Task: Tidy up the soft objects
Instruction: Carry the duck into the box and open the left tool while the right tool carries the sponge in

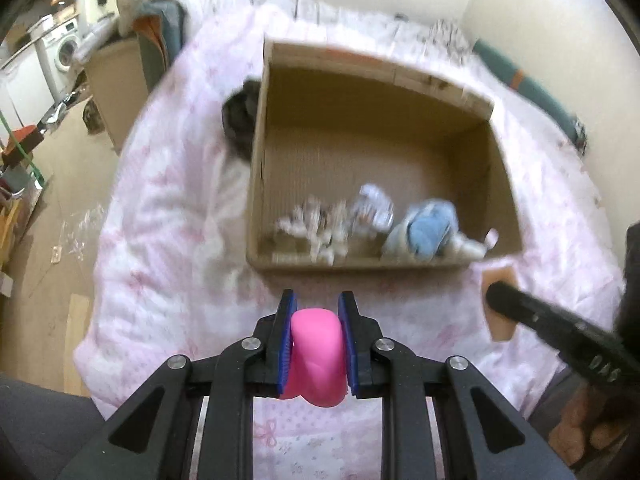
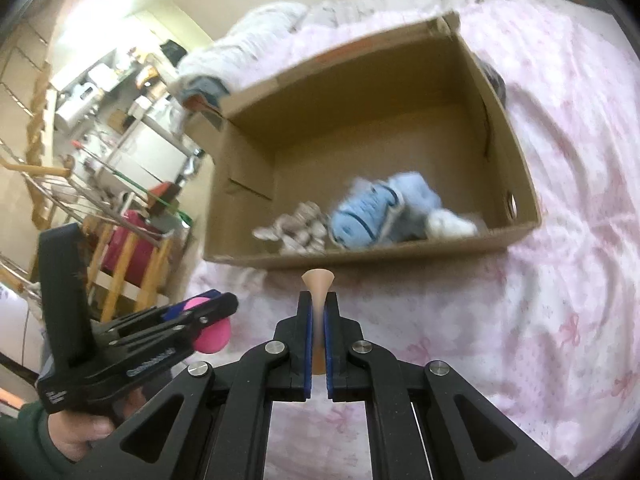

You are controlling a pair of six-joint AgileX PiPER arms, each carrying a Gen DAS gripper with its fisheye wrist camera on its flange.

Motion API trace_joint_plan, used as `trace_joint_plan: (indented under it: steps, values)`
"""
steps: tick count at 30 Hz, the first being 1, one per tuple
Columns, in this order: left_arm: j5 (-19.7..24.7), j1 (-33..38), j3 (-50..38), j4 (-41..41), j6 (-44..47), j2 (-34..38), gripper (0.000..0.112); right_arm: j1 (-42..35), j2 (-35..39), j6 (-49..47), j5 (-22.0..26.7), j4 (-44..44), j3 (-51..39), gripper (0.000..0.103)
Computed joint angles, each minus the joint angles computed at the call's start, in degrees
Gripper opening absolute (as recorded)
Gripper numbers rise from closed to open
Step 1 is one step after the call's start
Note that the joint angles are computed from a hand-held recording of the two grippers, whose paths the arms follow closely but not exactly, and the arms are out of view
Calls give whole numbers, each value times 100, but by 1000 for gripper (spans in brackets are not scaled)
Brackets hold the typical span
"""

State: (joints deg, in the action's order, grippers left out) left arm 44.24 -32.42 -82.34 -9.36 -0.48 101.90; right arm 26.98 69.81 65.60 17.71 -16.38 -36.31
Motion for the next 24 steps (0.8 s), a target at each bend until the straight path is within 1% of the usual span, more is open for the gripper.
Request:
trace_joint_plan:
  steps: [2, 4, 7, 8, 9, 10, 12, 14, 16, 17, 19, 20, 21, 24]
  values:
    - [73, -36, -279, 104, -92, -7, 19, 25, -115, 243, 58, -294, -50, 6]
    - [166, -87, -720, 236, -130, 188, 19, -21, -177, 265, 206, -420, -191, 6]
    - [297, -93, -1317, 314, -199, 517, 19, -331, -248, -312, 292, -32, -333, 6]
    - [296, -75, -1617, 355, -282, 697, 19, -466, -267, -556, 292, 164, -345, 6]
    - [214, -87, -1705, 424, -374, 787, 19, -660, -266, -977, 318, 485, -396, 6]
    - [206, -95, -1820, 489, -461, 841, 19, -777, -263, -1179, 407, 576, -461, 6]
    - [304, -135, -2233, 618, -626, 1098, 19, -1061, -193, -1669, 607, 751, -623, 6]
    - [549, -212, -2731, 755, -721, 1418, 19, -1290, -107, -1939, 734, 775, -710, 6]
    - [632, -289, -2994, 940, -877, 1624, 19, -1641, -5, -2394, 591, 1187, -623, 6]
    - [683, -325, -3134, 993, -903, 1746, 19, -1723, 78, -2304, 558, 1166, -591, 6]
    - [787, -400, -3406, 1123, -998, 1988, 19, -1683, 269, -1589, 610, 518, -560, 6]
    - [828, -428, -3547, 1124, -962, 2120, 19, -1678, 329, -1409, 646, 349, -558, 6]
    - [882, -445, -3663, 1113, -911, 2218, 19, -1723, 382, -1412, 594, 409, -540, 6]
    - [1075, -527, -4011, 1263, -974, 2517, 19, -2000, 409, -2266, 372, 1351, -464, 6]
